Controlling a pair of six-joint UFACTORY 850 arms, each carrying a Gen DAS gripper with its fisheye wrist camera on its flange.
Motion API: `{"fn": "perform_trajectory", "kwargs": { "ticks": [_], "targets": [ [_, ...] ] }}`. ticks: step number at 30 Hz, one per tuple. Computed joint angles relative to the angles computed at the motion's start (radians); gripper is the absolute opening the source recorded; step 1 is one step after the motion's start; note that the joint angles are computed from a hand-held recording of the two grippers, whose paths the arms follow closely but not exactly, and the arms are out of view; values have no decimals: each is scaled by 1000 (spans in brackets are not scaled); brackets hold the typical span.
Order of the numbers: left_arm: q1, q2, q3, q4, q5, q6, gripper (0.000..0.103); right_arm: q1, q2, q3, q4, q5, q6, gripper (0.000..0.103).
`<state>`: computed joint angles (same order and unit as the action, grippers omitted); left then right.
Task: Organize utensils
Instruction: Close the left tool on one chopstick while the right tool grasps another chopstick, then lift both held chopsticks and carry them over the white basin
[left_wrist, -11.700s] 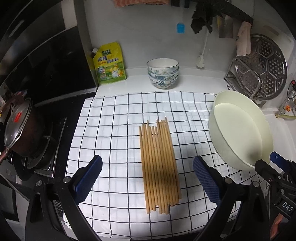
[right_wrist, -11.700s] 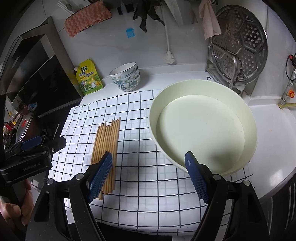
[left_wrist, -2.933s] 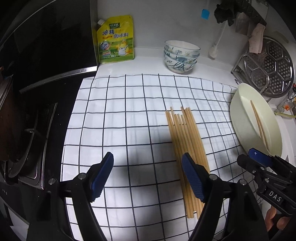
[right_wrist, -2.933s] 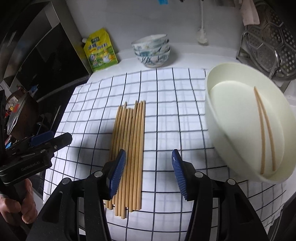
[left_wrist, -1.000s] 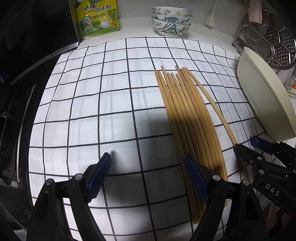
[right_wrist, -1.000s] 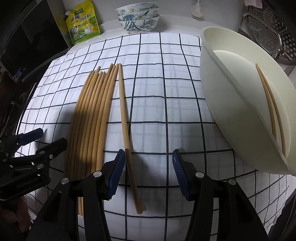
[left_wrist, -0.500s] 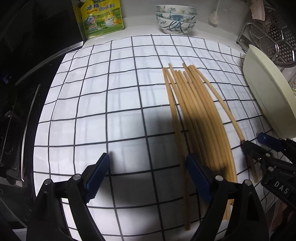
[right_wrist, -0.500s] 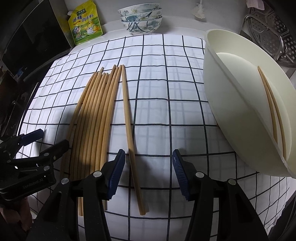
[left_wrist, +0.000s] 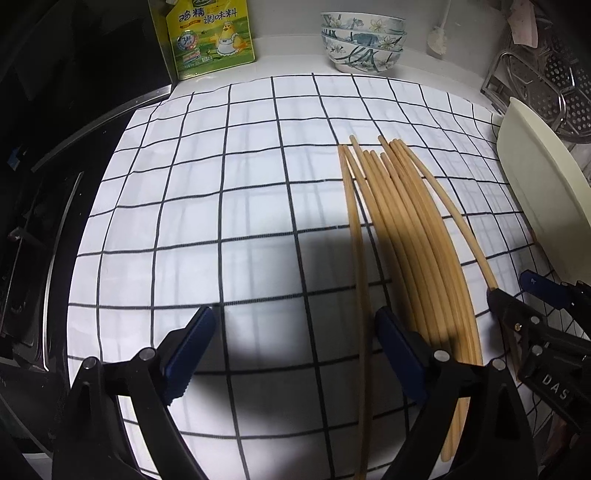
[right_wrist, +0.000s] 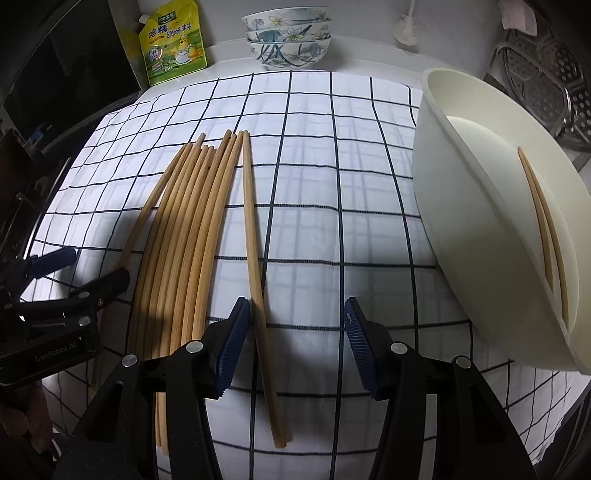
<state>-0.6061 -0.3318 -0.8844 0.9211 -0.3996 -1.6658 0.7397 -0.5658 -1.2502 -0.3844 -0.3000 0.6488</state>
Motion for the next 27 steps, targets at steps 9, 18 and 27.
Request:
{"fn": "perform_trajectory", "kwargs": {
  "ticks": [9, 18, 27],
  "targets": [
    [-11, -4, -9, 111, 5, -79, 52, 9, -16, -14, -68, 32, 23, 42],
    [3, 6, -6, 71, 45, -10, 8, 10, -26, -36, -17, 19, -22, 6],
    [12, 60, 19, -56, 37, 104, 8, -1, 19, -15, 217, 54, -198, 6]
  ]
}}
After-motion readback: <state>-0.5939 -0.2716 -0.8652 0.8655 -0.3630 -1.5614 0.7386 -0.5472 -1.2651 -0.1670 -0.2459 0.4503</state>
